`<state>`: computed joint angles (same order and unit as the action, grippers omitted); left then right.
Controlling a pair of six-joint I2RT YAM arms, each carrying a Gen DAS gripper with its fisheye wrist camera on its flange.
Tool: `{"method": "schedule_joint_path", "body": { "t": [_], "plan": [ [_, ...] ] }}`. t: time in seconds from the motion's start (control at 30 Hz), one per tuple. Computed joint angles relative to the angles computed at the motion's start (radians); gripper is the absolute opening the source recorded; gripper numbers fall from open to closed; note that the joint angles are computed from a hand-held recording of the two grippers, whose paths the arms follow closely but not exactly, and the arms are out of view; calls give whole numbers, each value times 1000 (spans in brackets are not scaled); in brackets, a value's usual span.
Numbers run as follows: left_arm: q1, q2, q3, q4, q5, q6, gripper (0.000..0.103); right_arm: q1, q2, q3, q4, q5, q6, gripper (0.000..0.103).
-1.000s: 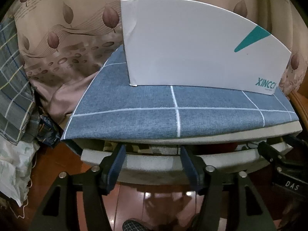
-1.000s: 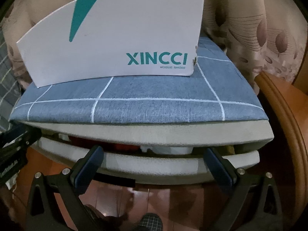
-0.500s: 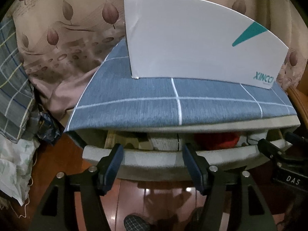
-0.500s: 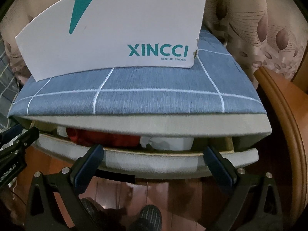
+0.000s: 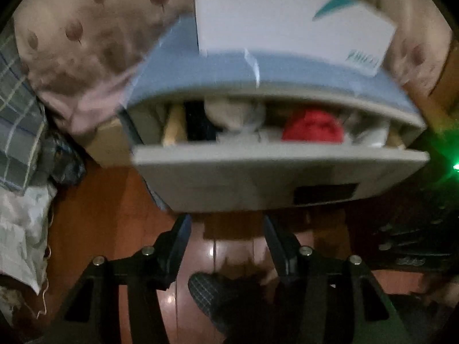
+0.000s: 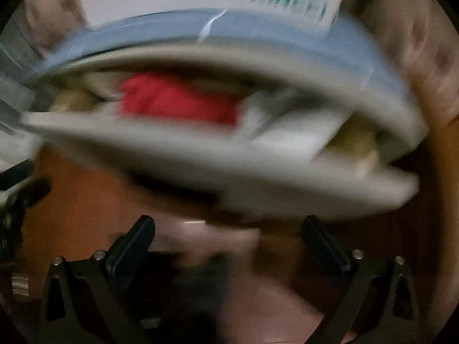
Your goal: Take underwear out of drawer
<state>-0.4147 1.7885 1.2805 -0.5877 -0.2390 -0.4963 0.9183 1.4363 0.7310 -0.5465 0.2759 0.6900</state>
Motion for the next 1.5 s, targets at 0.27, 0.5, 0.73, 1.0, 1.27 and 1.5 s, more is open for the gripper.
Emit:
{"method": "schedule_joint_path", "body": {
  "t": [0.27,0.5,0.73,1.0,1.27,1.5],
  "plan": [
    [29,-46,70,34,-38,25,58,-42,-185,24,-21,131,-71,101],
    [66,158,278,4,-6,74,58,-122,-33,96,18,129,-96,101],
    [91,303,401,-47,41,83,59,-236,-2,83,80,32,-150,102],
    [87,284,359,-42,60,83,59,-254,1,74,71,-27,-117,102],
    [67,180,222,-59,109,57,61,-205,-48,62,-42,-62,-53,102],
    [35,51,48,-57,142,28,64,-214,-89,36,-121,-194,-55,102]
  ]
}}
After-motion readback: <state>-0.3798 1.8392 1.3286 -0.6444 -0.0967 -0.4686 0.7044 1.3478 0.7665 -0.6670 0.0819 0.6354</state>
